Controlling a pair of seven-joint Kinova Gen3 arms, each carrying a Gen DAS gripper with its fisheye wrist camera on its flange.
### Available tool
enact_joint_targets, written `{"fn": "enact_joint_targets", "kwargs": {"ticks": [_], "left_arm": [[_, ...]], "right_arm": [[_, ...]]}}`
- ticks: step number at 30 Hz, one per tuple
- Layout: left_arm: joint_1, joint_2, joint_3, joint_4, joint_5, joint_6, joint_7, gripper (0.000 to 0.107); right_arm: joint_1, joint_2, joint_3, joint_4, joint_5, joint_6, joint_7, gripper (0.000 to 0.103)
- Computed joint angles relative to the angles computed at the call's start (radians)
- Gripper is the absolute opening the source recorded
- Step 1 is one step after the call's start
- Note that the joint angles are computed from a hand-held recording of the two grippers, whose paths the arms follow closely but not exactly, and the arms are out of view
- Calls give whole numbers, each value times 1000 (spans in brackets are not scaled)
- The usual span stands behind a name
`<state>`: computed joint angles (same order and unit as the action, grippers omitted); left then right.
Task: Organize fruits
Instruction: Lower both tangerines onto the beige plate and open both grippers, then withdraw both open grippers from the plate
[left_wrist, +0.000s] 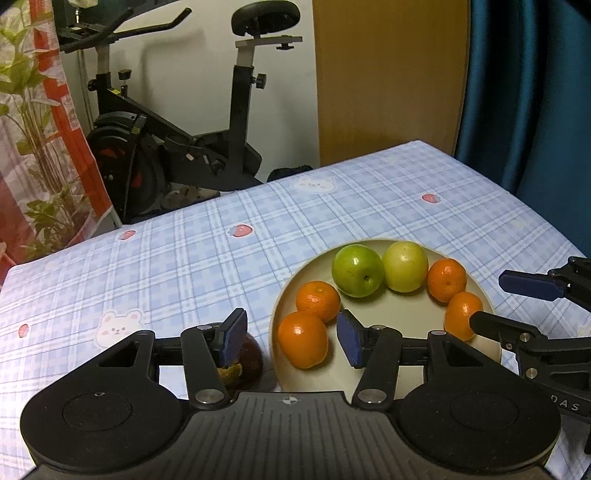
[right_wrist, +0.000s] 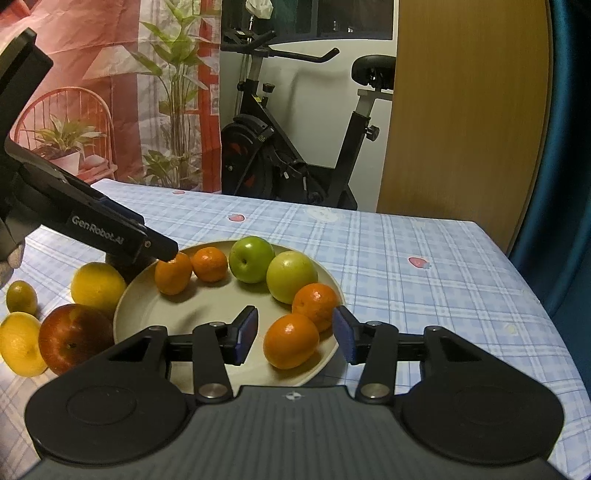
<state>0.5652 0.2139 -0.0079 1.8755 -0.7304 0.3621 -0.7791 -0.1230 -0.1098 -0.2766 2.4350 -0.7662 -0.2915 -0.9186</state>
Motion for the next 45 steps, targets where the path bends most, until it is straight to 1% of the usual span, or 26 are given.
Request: {"fn": "enact_joint_targets", "kwargs": {"ticks": [6, 8, 10, 14, 18, 20, 23, 28, 31, 33, 34, 36, 39, 43, 45], "left_arm": [[-19, -57, 5, 42, -14, -13, 24, 56], [-42, -77, 19, 55, -13, -15, 20, 56], [-60, -102, 23, 76, -29, -29, 47, 56], [-124, -149, 58, 105, 1, -51, 53, 56], [-166, -202, 96, 143, -51, -43, 101, 56], [-191, -230, 117, 162, -62, -42, 111, 56], [-238, -278, 156, 200, -123, -44, 179, 56], [-291, -350, 181, 240, -62, -50, 120, 56], [-325, -387, 203, 259, -38, -46, 91, 56], [-371, -410, 240, 278, -48, -41, 109, 56], [-384, -420, 245, 287, -35, -43, 103, 56], [-403, -439, 247, 307, -1, -47, 80, 56], [-448, -458, 275, 332, 27, -48, 60, 56], [-466, -470, 262, 352, 108, -59, -16, 56], [-479, -477, 261, 365, 144, -71, -45, 56]], "right_arm": [[20, -29, -43, 11, -55, -2, 36, 48], [29, -39, -64, 18, -73, -10, 44, 48], [40, -50, -78, 20, -86, -3, 54, 48], [68, -75, -113, 24, -97, 10, 52, 48], [110, -95, -162, 25, -100, 20, 52, 48], [129, -106, -178, 24, -89, 32, 39, 48], [159, -119, -213, 22, -72, 47, 15, 48], [210, -132, -291, 14, -41, 63, -34, 48], [209, -134, -312, 10, -2, 67, -80, 48], [201, -133, -320, 9, 29, 69, -109, 48], [201, -131, -329, 9, 40, 65, -119, 48], [217, -127, -363, 9, 42, 61, -126, 48], [235, -116, -402, 8, 30, 57, -125, 48], [248, -104, -437, 7, -8, 54, -97, 48], [240, -94, -438, 7, -21, 49, -82, 48]]}}
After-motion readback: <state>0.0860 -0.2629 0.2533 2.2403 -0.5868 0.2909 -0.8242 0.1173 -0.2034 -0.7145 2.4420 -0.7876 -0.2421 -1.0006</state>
